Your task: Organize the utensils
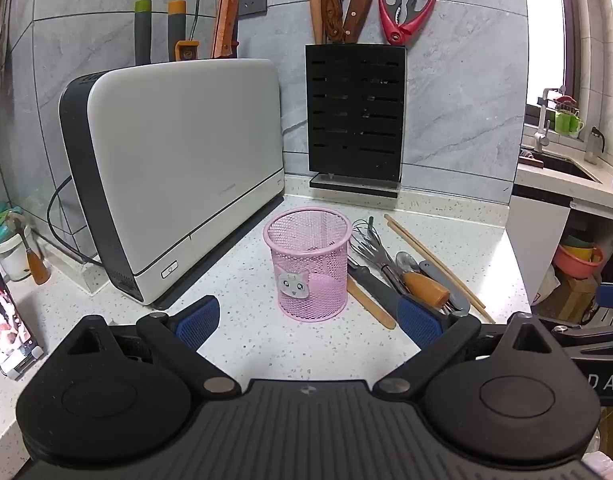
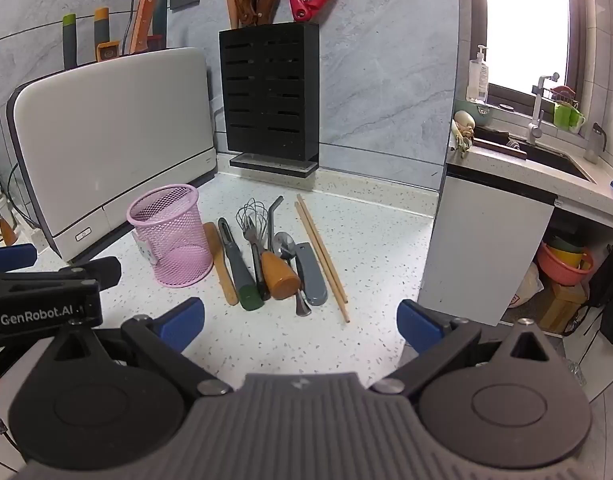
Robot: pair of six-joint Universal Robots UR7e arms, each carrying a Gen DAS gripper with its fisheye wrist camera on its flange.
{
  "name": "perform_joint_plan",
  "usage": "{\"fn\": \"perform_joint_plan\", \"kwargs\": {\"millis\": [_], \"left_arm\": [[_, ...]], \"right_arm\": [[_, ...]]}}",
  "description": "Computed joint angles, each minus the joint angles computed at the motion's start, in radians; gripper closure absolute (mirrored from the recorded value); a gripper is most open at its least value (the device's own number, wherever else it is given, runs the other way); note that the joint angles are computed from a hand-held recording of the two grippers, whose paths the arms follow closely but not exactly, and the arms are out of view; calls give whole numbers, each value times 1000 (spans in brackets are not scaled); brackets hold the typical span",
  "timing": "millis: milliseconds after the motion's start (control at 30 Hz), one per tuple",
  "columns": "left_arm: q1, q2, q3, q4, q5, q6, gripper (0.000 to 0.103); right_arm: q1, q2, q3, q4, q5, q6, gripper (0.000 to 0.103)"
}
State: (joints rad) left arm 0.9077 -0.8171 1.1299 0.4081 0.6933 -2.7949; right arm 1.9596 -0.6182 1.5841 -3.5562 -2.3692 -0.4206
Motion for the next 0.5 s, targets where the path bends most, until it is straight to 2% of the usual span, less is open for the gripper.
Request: {"fn": "perform_joint_plan", "kwargs": {"millis": [500], "left_arm": [[5, -18, 32, -13, 7, -2, 0]], "right_arm": [[4, 0, 7, -4, -1, 2, 3]]}}
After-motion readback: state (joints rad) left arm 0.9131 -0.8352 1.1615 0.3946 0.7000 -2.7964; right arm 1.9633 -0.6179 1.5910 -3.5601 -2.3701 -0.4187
